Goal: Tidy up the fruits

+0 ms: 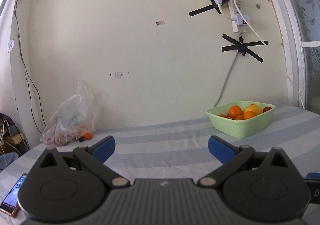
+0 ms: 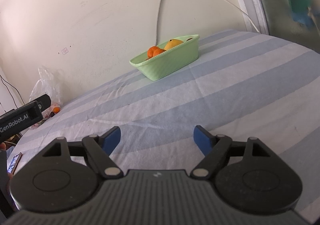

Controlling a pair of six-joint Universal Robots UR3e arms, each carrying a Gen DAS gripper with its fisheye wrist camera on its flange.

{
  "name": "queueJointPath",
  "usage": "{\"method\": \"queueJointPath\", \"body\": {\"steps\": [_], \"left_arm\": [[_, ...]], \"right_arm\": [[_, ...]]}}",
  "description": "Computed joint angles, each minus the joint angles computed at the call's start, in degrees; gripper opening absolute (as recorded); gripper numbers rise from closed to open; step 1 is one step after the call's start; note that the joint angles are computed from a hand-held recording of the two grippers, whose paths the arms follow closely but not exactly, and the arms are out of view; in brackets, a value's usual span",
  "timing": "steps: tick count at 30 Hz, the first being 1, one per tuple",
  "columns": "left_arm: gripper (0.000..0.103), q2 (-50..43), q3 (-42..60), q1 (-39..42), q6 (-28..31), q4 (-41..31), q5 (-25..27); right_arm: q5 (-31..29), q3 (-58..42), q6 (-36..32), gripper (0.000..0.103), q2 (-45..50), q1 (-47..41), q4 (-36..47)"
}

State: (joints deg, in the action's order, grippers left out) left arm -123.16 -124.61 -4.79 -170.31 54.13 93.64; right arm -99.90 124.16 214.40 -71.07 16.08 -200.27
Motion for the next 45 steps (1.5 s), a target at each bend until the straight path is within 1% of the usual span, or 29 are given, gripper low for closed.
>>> {"method": "queueJointPath", "body": {"steps": [3, 6, 10, 15, 22, 26, 38, 45], "left_arm": [[0.103, 0.82, -0.46, 0.51, -0.47, -1.05, -1.28], [0.103, 2.44, -1.0, 1.35, -1.31, -3.86, -2.59], [0.103, 3.46, -1.03, 1.54, -1.88, -6.15, -2.52], [0.103, 6.24, -1.87, 3.22, -1.96, -11.62, -6.63], [0.103, 9.89, -3.08, 5.07, -2.57, -18.0, -11.0], [0.103, 11.24, -3.58, 5.91, -2.76, -20.24, -12.8], [0.103, 14.59, -3.1, 7.0, -2.33, -28.83, -15.97], [0.103, 14.73, -0.86, 6.65, -2.08, -35.72, -15.46]], "right_arm": [[-0.35, -0.15, 0.01, 0.082, 0.2, 0.23, -0.06], [-0.64, -0.4, 0.1, 0.082, 0.38, 0.45, -0.02], [-0.67, -0.41, 0.15, 0.082, 0.47, 0.43, -0.2], [-0.5, -0.28, 0.18, 0.082, 0.49, 0.27, -0.44], [-0.43, -0.22, 0.11, 0.082, 0.51, 0.19, -0.55], [-0.39, -0.19, 0.09, 0.082, 0.52, 0.15, -0.59], [-0.35, -0.14, 0.05, 0.082, 0.57, 0.12, -0.71], [-0.21, 0.1, -0.09, 0.082, 0.35, -0.07, -0.72]]}}
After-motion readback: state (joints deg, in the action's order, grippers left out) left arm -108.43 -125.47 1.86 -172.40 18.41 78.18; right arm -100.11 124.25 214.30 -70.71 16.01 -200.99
